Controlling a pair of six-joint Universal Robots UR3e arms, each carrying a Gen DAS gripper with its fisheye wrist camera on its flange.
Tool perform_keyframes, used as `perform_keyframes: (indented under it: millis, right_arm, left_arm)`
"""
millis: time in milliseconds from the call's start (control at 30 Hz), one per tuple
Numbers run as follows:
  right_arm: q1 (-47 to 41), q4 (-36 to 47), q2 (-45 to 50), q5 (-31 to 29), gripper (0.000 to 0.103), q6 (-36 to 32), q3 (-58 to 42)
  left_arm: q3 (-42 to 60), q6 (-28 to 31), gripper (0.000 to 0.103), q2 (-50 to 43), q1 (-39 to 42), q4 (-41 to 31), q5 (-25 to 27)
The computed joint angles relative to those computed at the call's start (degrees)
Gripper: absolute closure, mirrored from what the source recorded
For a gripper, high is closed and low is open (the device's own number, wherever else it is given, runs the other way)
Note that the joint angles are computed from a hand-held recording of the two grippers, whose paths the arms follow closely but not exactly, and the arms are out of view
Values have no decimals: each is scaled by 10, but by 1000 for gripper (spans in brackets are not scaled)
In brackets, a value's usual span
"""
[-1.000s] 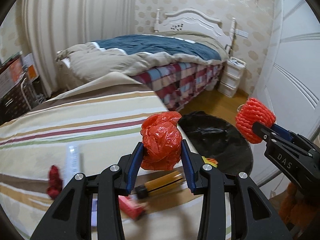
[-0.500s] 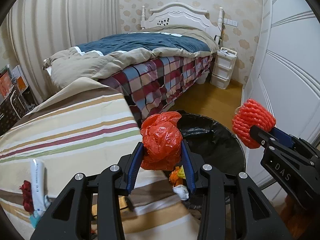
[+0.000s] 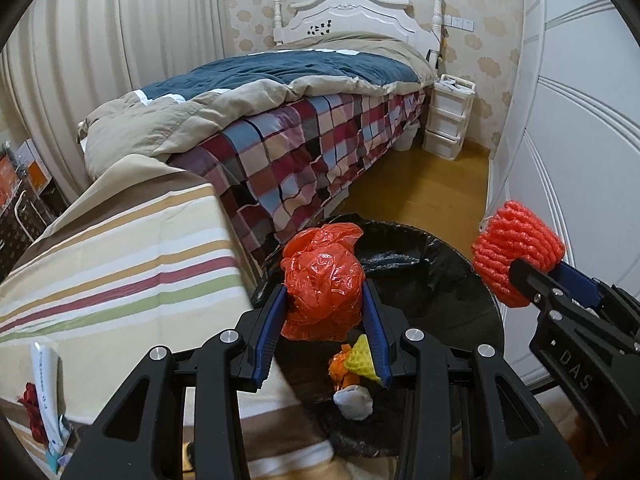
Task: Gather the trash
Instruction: 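Carry the red bag and red foam net over the black bin with both grippers, then open both grippers to drop the red bag and red net into the bin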
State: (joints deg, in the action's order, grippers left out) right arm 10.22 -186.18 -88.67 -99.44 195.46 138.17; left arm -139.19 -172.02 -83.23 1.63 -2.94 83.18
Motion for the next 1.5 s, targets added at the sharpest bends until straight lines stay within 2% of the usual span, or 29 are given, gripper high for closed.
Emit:
perform_keyframes:
  millis: [267,333,500,567,800,900,1033,1233,1400,1500]
  right_arm:
    - [-26,-9,27,16,60,-6,-7]
    - [-30,-10,33,21,59,-8,-9]
    - [-28,-14,50,13,51,-7,-18]
    - [-31,-14,50,15,45,-6,-18]
    - [-26,-14,37,-3,42,4,-10]
    - [-26,-8,24,-5,38,7,-4]
    - [-16,-2,8,-12,35,12,3]
    - [11,15,-14,-23,35,27,7]
    - [45,34,-33,-36,34,45,6]
    - [74,44,-32,-48,34,59,-2]
  left_arm:
    - [32,-11,61,-60,-36,29,33]
    - [35,-11,56,-68,-42,32,41]
    - [33,-23,30,-77,-47,52,53]
    - [32,-24,28,-78,-46,55,55]
    - [20,-25,24,-59,-36,50,54]
    - [8,-20,23,-42,-30,53,54]
    - [-18,-11,21,-3,-14,48,45]
    - [-52,3,21,81,27,-1,18]
    - [-85,39,21,189,94,-77,-26]
    - [-111,82,21,305,168,-173,-72]
